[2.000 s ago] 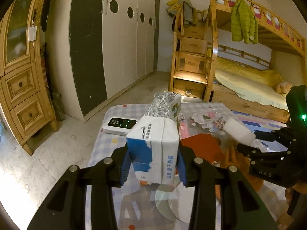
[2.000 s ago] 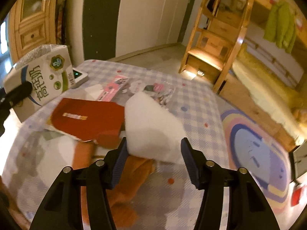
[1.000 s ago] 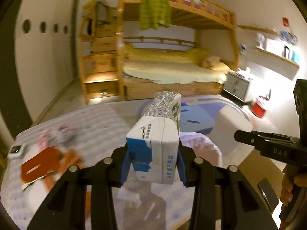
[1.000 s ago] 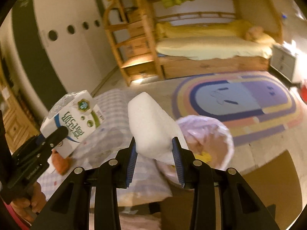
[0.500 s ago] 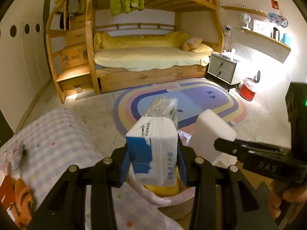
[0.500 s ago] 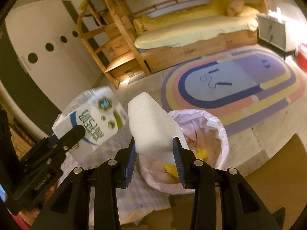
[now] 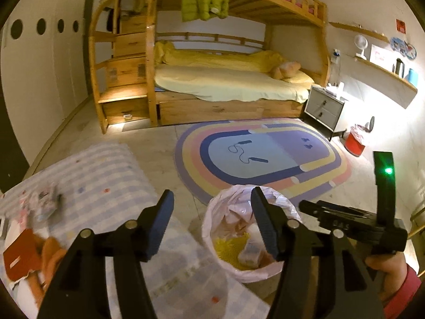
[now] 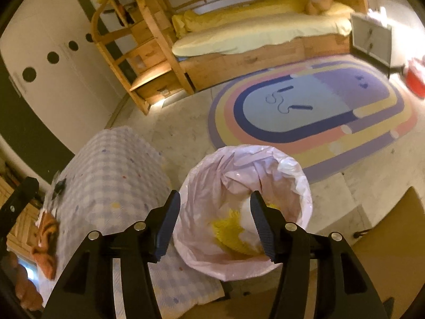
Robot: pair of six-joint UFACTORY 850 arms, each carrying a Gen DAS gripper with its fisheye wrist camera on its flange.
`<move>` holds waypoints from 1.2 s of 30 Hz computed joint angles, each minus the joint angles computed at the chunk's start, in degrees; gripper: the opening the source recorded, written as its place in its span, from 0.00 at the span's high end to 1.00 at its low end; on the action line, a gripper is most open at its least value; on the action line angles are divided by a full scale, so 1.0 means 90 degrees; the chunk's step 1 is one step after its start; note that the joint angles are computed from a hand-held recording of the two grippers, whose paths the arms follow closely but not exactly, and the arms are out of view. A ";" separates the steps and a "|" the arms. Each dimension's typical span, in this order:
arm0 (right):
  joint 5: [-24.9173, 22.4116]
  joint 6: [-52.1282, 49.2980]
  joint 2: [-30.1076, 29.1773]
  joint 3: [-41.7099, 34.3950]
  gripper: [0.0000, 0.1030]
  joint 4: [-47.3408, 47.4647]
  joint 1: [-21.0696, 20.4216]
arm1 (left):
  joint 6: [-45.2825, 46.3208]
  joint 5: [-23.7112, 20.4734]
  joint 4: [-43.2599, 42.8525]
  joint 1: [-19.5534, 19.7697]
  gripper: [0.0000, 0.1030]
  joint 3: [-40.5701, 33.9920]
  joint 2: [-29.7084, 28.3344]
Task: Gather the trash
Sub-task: 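Move both open grippers back over the table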
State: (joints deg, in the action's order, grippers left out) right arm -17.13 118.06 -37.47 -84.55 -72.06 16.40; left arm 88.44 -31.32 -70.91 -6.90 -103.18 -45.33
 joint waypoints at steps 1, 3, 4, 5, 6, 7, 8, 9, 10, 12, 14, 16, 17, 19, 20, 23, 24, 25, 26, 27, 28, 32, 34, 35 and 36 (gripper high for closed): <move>-0.0100 -0.0024 0.0076 0.0052 0.46 -0.0008 0.0077 | 0.0027 0.0043 -0.0016 0.0035 0.43 0.0109 0.0088; -0.0161 0.0079 0.0195 0.0143 0.46 -0.0129 0.0180 | 0.0236 0.0023 -0.0173 0.0148 0.43 0.0413 0.0316; -0.0231 0.0168 0.0330 0.0244 0.46 -0.0237 0.0295 | 0.0339 0.0034 -0.0242 0.0196 0.43 0.0543 0.0408; -0.0292 0.0162 0.0379 0.0266 0.46 -0.0248 0.0352 | 0.0480 0.0054 -0.0346 0.0251 0.43 0.0709 0.0528; -0.0399 0.0219 0.0480 0.0330 0.46 -0.0341 0.0470 | 0.0676 0.0061 -0.0488 0.0315 0.43 0.0892 0.0657; -0.0436 0.0276 0.0547 0.0365 0.46 -0.0434 0.0553 | 0.0792 0.0092 -0.0576 0.0352 0.43 0.1031 0.0759; -0.0456 0.0236 0.0582 0.0358 0.46 -0.0427 0.0612 | 0.0850 0.0111 -0.0608 0.0406 0.43 0.1166 0.0866; -0.0496 0.0091 0.0614 0.0328 0.46 -0.0341 0.0697 | 0.0930 0.0076 -0.0661 0.0477 0.43 0.1309 0.0977; -0.0534 -0.0035 0.0633 0.0283 0.46 -0.0285 0.0772 | 0.0978 0.0049 -0.0693 0.0534 0.43 0.1383 0.1052; -0.0568 -0.0175 0.0645 0.0168 0.46 -0.0292 0.0905 | 0.1173 0.0036 -0.0819 0.0692 0.42 0.1615 0.1233; -0.0588 -0.0416 0.0616 0.0008 0.46 -0.0213 0.1027 | 0.1369 0.0091 -0.0980 0.0859 0.40 0.1852 0.1408; -0.0601 -0.0883 0.0509 -0.0254 0.46 0.0036 0.1142 | 0.1686 0.0197 -0.1252 0.1026 0.39 0.2085 0.1546; -0.0586 -0.1018 0.0460 -0.0345 0.46 0.0105 0.1183 | 0.1827 0.0249 -0.1370 0.1113 0.38 0.2167 0.1592; -0.0571 -0.1535 0.0272 -0.0676 0.46 0.0463 0.1290 | 0.2037 0.0375 -0.1558 0.1262 0.37 0.2280 0.1648; -0.0574 -0.1767 0.0187 -0.0824 0.46 0.0637 0.1333 | 0.2120 0.0449 -0.1648 0.1356 0.37 0.2333 0.1667; -0.0523 -0.2570 -0.0123 -0.1328 0.46 0.1255 0.1452 | 0.2013 0.0669 -0.1696 0.1668 0.35 0.2311 0.1582; -0.0528 -0.2942 -0.0264 -0.1551 0.45 0.1539 0.1495 | 0.1942 0.0750 -0.1691 0.1733 0.35 0.2283 0.1548; -0.0537 -0.3170 -0.0351 -0.1696 0.44 0.1714 0.1523 | 0.1860 0.0878 -0.1697 0.1813 0.35 0.2233 0.1500; -0.0524 -0.3473 -0.0459 -0.1872 0.44 0.1945 0.1552 | 0.1836 0.0967 -0.1739 0.1874 0.35 0.2203 0.1464; -0.0519 -0.3871 -0.0607 -0.2109 0.44 0.2251 0.1576 | 0.1749 0.1008 -0.1723 0.1936 0.35 0.2155 0.1421; -0.0541 -0.4078 -0.0700 -0.2253 0.44 0.2403 0.1600 | 0.1639 0.1034 -0.1698 0.1990 0.35 0.2096 0.1375; -0.0721 -0.5301 -0.1348 -0.3279 0.44 0.3283 0.1655 | 0.1925 0.1200 -0.2195 0.2133 0.34 0.1908 0.1212; -0.0856 -0.6006 -0.1818 -0.4039 0.44 0.3795 0.1632 | 0.1988 0.1343 -0.2404 0.2150 0.34 0.1641 0.0995; -0.0934 -0.6237 -0.2016 -0.4354 0.44 0.3961 0.1632 | 0.1921 0.1391 -0.2432 0.2156 0.34 0.1472 0.0861; -0.1048 -0.6556 -0.2257 -0.4755 0.44 0.4198 0.1619 | 0.1773 0.1430 -0.2368 0.2156 0.34 0.1334 0.0755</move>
